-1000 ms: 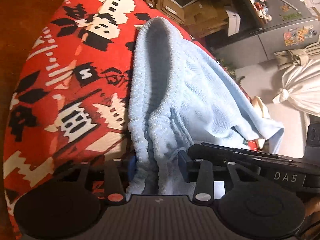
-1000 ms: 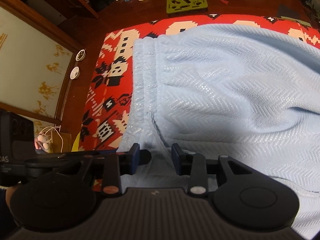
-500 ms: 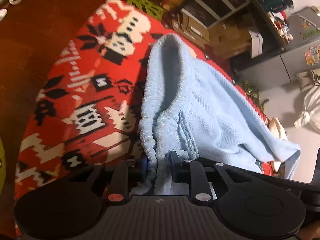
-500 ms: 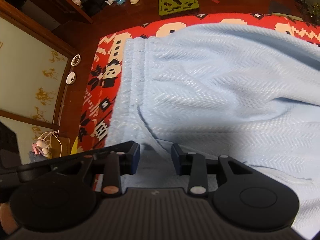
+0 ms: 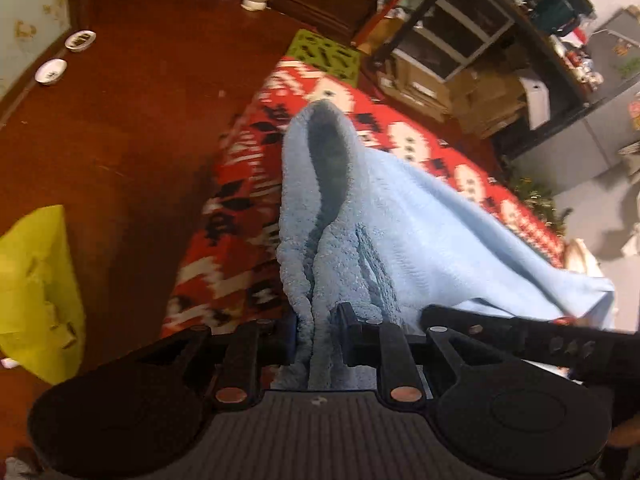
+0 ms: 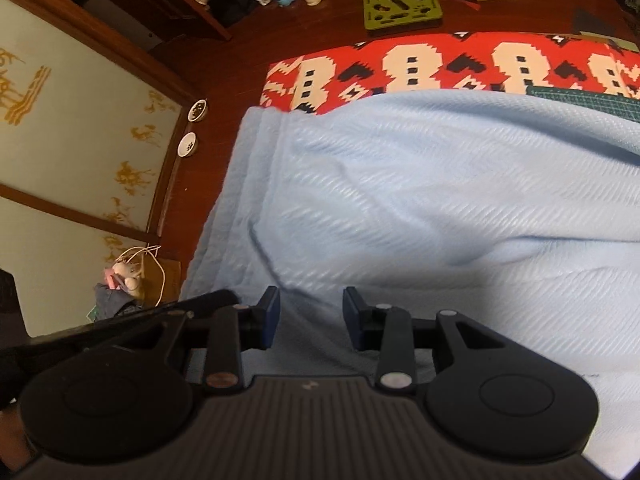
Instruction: Fold clothes
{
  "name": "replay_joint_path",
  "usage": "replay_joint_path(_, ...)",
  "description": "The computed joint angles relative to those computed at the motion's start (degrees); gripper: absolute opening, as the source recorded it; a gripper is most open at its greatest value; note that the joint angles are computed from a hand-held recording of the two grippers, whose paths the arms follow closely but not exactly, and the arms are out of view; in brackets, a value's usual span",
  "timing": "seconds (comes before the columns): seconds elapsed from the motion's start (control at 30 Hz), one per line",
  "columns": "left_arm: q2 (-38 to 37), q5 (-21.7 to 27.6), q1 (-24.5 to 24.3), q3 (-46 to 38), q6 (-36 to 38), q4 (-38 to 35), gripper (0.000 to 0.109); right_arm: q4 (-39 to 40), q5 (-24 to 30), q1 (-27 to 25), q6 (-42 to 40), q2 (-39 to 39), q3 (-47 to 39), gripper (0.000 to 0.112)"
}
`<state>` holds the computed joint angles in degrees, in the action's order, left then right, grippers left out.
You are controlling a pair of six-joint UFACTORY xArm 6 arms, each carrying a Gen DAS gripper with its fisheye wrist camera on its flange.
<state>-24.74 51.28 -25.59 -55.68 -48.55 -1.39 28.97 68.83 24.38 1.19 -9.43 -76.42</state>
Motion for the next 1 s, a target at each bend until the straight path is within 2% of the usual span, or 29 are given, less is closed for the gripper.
replay_joint_path(0.23,0.51,0.13,0.52,3.94,-0.71,-1.54,0.023,-2.76,0.1,-1.03,0.94,-2.89,4.23,0.039)
replay_joint_path(0.3,0.58,0.35,0.53,3.99,-1.35,-1.19,0.027,-4.19,0.08,-2.43,0.97,-4.41,5.7,0.039)
replay_joint_path(0.4,1.08,3.05,0.14,2.32,-3.11,0.57,0.038,-6.47,-0.12,-5.45,0.35,-6.31,6.92,0.039)
replay_joint_path(0.53,2.18,7.98,-0.74,-1.46,-5.31,6.01,0.038,-8.9,-0.63,-10.51,-0.62,-8.67,8.33,0.039)
replay_joint_path(0.67,4.89,13.19,-2.66,-7.79,-5.55,10.74,0.04,-11.73,-0.3,-17.44,-4.18,-9.22,7.89,0.039)
replay_joint_path(0.8,10.87,15.65,-6.04,-16.73,-4.36,14.26,0.044,-15.3,-0.92,-26.44,-9.01,-8.74,5.76,0.039)
replay_joint_path(1.0,25.26,14.86,-11.57,-33.56,-5.54,14.99,0.045,-19.12,-4.07,-41.5,-17.91,-2.55,-1.62,0.044)
